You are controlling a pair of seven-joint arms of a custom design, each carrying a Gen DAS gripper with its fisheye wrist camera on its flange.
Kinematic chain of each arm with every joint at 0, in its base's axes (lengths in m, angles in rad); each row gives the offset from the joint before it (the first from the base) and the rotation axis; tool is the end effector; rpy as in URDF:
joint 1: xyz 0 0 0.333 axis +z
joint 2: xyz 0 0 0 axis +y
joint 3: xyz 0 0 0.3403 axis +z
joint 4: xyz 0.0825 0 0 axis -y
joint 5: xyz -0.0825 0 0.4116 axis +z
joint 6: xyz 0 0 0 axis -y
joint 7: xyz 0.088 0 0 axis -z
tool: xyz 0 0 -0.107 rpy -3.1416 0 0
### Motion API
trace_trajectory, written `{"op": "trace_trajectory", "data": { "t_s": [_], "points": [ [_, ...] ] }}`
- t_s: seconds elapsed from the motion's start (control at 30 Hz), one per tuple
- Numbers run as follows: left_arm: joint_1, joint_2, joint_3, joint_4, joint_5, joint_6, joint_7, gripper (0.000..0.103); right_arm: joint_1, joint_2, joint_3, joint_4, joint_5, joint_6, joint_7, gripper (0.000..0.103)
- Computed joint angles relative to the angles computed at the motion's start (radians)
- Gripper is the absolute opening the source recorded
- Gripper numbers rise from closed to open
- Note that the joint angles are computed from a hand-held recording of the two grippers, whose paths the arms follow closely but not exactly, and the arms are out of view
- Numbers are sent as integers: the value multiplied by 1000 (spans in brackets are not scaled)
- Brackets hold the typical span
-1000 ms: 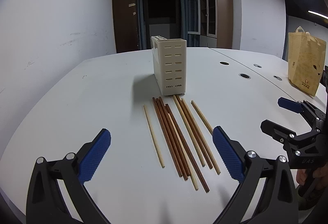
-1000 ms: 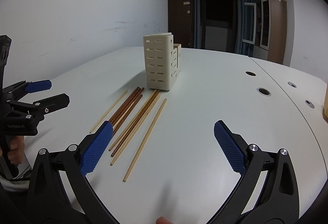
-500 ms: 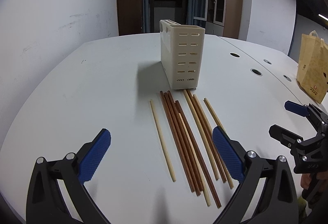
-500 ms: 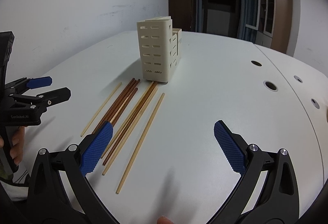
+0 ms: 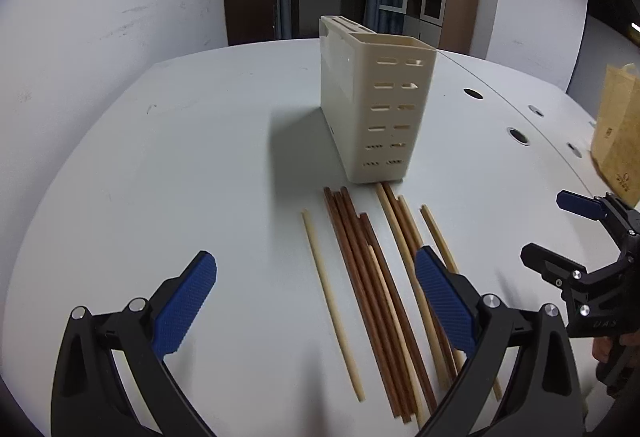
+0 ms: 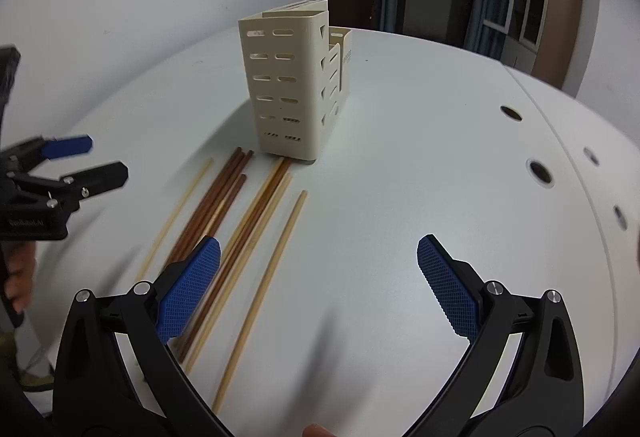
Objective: Organize utensils
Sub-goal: 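Lower the left tool and grasp a light bamboo chopstick while the right tool grasps another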
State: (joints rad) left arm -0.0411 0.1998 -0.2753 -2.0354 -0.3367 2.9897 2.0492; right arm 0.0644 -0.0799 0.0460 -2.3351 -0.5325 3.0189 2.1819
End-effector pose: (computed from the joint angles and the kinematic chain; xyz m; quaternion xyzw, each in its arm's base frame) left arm 0.6349 -0.1733 0.4439 -0.4900 0.7851 -0.3179 0.2060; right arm 0.5496 0.0992 0.4579 -0.6550 0.6522 -0.2653 0.2741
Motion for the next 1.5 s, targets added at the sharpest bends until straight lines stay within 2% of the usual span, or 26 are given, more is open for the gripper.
{"op": "trace_trajectory", "data": {
  "t_s": [0.03, 0.1, 0.17, 0.33, 0.47, 0.57, 0.63, 0.77, 0.9, 1.03, 1.17, 1.33, 1.37, 1.4, 1.47, 1.5],
  "points": [
    [-7, 3, 5, 6, 15, 5, -2, 98, 13, 11, -8, 12, 47, -9, -39, 95],
    [-55, 15, 57, 24, 112, 9, -74, 98, 19, 32, -11, 43, 65, -31, -47, 94],
    [-71, 34, 76, 55, 169, -12, -120, 98, 42, 52, -25, 69, 183, -55, -138, 94],
    [-87, 112, 103, 173, 269, -135, -213, 98, 70, 116, -35, 154, 392, -141, -302, 94],
    [-73, 171, 95, 259, 281, -242, -247, 98, 79, 157, -40, 206, 443, -197, -341, 94],
    [-76, 202, 103, 300, 300, -287, -281, 97, 83, 187, -46, 245, 464, -245, -354, 94],
    [-71, 218, 97, 322, 301, -306, -286, 97, 84, 208, -48, 271, 472, -273, -359, 88],
    [-84, 262, 111, 390, 331, -363, -327, 95, 84, 241, -49, 309, 504, -303, -367, 88],
    [-98, 315, 122, 466, 364, -427, -368, 86, 91, 267, -63, 333, 475, -311, -333, 78],
    [-103, 357, 127, 525, 381, -479, -393, 76, 91, 292, -59, 367, 480, -345, -339, 75],
    [-97, 377, 118, 548, 385, -499, -380, 63, 93, 318, -61, 401, 483, -367, -328, 66],
    [-96, 398, 112, 572, 376, -526, -379, 53, 99, 344, -59, 430, 481, -402, -333, 55],
    [-97, 400, 112, 574, 378, -535, -375, 46, 102, 349, -62, 435, 476, -408, -327, 54],
    [-105, 395, 119, 564, 393, -520, -376, 43, 104, 354, -62, 441, 474, -414, -324, 49],
    [-105, 388, 117, 555, 398, -514, -369, 40, 105, 358, -60, 443, 473, -417, -330, 46],
    [-106, 385, 117, 555, 398, -522, -370, 35, 112, 361, -64, 446, 457, -424, -322, 43]
  ]
}}
